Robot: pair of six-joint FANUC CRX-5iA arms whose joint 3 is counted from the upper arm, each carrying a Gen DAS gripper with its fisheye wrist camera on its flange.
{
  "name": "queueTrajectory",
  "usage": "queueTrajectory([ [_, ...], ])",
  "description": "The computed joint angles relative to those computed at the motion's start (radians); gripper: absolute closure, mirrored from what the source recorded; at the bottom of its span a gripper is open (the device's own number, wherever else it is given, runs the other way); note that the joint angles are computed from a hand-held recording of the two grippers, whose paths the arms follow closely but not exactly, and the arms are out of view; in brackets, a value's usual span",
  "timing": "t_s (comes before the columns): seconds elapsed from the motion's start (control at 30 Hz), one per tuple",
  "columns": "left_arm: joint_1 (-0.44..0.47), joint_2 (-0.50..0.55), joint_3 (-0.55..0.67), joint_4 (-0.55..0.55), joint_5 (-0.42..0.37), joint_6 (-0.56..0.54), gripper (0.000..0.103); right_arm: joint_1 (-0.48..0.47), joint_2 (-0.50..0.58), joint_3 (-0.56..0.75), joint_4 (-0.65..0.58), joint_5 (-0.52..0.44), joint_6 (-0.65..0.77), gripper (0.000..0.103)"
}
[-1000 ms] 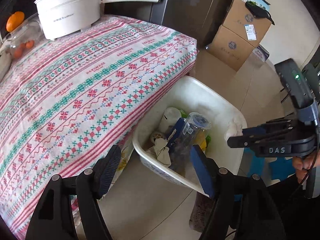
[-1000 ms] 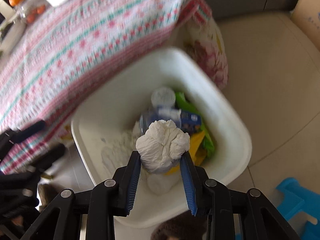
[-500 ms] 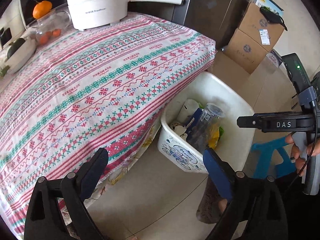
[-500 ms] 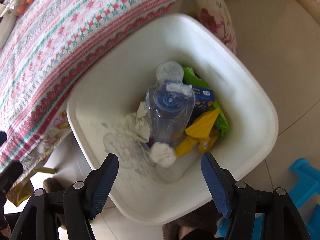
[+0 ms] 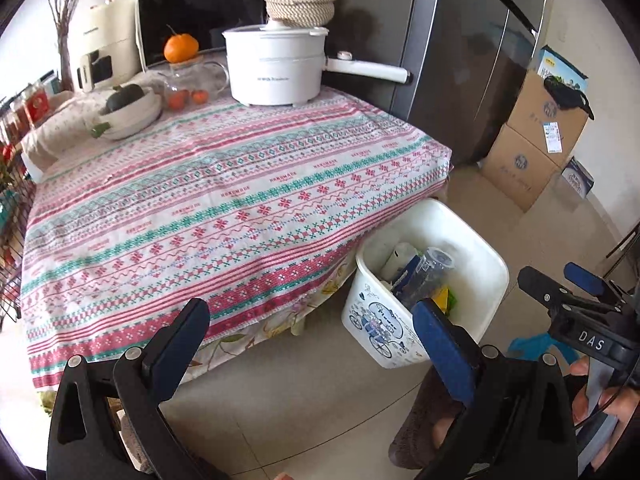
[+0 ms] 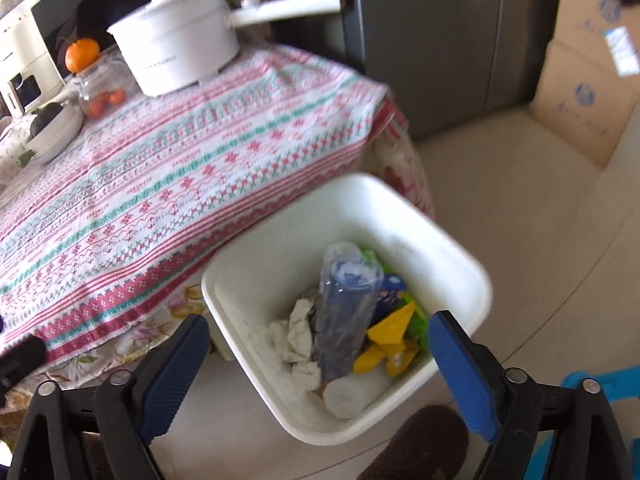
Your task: Collect trash
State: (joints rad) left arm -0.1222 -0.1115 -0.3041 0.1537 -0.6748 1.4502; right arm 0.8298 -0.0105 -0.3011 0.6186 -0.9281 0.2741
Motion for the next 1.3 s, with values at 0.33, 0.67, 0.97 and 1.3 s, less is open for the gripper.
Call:
queueTrajectory([
  [0.33, 0.010, -0.121, -0.092, -0.016, 0.068, -0.033, 0.000, 0.145, -0.067, -0.123, 0.294, -0.133, -0.244, 0.000],
  [0.67, 0.005, -0.133, -0.102, -0.037, 0.081, -0.004, 0.000, 0.169, -0.069, -0.125, 0.279, -0.140, -0.258, 0.000],
  [0.97, 0.011, -0.139, -0.111, -0.026, 0.089, -0.005, 0.000, 0.168, -0.076, -0.133, 0.275, -0.120, -0.267, 0.000],
  [1.3, 0.008, -0.136, -0.106, -0.038, 0.081, 0.009, 0.000, 0.167, -0.080, -0.137, 0.277, -0.107, -0.266, 0.000],
])
